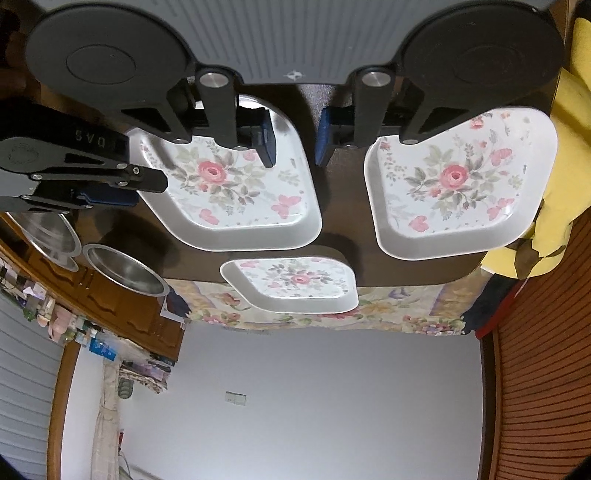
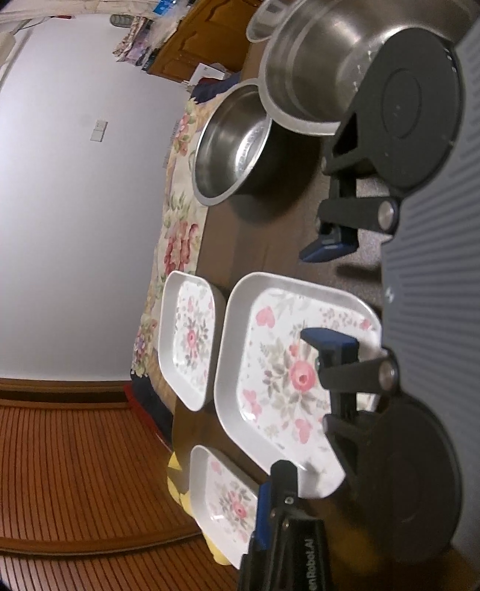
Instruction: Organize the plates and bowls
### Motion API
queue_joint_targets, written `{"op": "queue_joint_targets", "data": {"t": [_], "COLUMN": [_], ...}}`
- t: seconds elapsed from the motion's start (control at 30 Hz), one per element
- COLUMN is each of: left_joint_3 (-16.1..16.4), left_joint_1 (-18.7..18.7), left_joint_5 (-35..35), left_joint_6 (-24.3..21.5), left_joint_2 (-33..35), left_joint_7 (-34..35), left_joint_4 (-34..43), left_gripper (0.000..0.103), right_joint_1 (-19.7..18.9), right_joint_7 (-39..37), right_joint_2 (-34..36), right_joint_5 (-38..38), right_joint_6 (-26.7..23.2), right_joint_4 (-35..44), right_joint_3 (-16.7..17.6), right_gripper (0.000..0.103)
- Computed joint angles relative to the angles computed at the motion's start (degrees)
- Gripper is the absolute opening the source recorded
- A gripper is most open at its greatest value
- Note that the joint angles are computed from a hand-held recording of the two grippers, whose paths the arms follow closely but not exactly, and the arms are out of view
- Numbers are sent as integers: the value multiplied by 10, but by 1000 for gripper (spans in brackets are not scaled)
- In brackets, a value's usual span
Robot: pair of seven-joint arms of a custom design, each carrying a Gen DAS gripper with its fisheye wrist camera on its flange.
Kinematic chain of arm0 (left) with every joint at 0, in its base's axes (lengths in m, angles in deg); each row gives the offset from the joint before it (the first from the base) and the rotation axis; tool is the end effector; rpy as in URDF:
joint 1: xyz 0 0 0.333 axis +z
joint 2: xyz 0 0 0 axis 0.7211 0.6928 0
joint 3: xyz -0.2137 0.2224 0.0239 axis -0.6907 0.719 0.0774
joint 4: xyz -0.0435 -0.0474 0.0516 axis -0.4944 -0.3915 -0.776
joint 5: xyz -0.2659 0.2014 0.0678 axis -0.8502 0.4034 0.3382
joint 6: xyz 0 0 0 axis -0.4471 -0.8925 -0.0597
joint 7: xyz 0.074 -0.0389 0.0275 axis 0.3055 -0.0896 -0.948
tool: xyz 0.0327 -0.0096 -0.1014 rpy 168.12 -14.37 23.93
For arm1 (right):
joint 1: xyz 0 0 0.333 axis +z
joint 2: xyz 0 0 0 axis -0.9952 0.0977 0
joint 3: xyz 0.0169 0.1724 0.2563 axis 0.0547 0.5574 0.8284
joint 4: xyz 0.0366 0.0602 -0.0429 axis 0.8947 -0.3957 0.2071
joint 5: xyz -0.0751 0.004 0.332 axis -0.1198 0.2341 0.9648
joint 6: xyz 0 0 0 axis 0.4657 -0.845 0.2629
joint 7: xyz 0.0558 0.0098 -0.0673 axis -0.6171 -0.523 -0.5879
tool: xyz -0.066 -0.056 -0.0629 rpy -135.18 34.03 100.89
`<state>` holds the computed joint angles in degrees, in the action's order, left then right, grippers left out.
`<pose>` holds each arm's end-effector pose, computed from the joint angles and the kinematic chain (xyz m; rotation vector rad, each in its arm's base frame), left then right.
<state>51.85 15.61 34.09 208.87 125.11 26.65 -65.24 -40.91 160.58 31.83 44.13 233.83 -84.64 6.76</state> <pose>0.5606 -0.3678 0.2850 -1.7993 1.5780 -0.8832 0.6268 0.4412 0.2684 -1.9524 1.1042 -0.6477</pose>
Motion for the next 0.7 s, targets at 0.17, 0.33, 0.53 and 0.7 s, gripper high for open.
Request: {"op": "queue_joint_targets", "data": {"t": [0.17,0.33,0.53,0.7], "left_joint_3": [2,2,-7,-7], "left_joint_1": [0,0,-8,-23], "left_joint_5": [3,1,-52,-90], "left_joint_6": [5,5,-34,-64], "left_joint_2": [4,5,7,5], "left_joint_7": [-4,-6,54,100], "left_joint_4": [3,1,7,9], "left_gripper": [16,12,11,11], "right_joint_1": [-8,-15,-36,-30], "right_joint_7": [-4,-12,-36,-53], "right_joint_2": [6,10,5,-4], "right_joint_5": [-3,-5,-3,7], "right_joint_6": [-3,-9,4,12], "right_joint_4": [10,17,9,-8], "right_joint_3": [13,23,64,60], "right_gripper": [30,22,22,22]}}
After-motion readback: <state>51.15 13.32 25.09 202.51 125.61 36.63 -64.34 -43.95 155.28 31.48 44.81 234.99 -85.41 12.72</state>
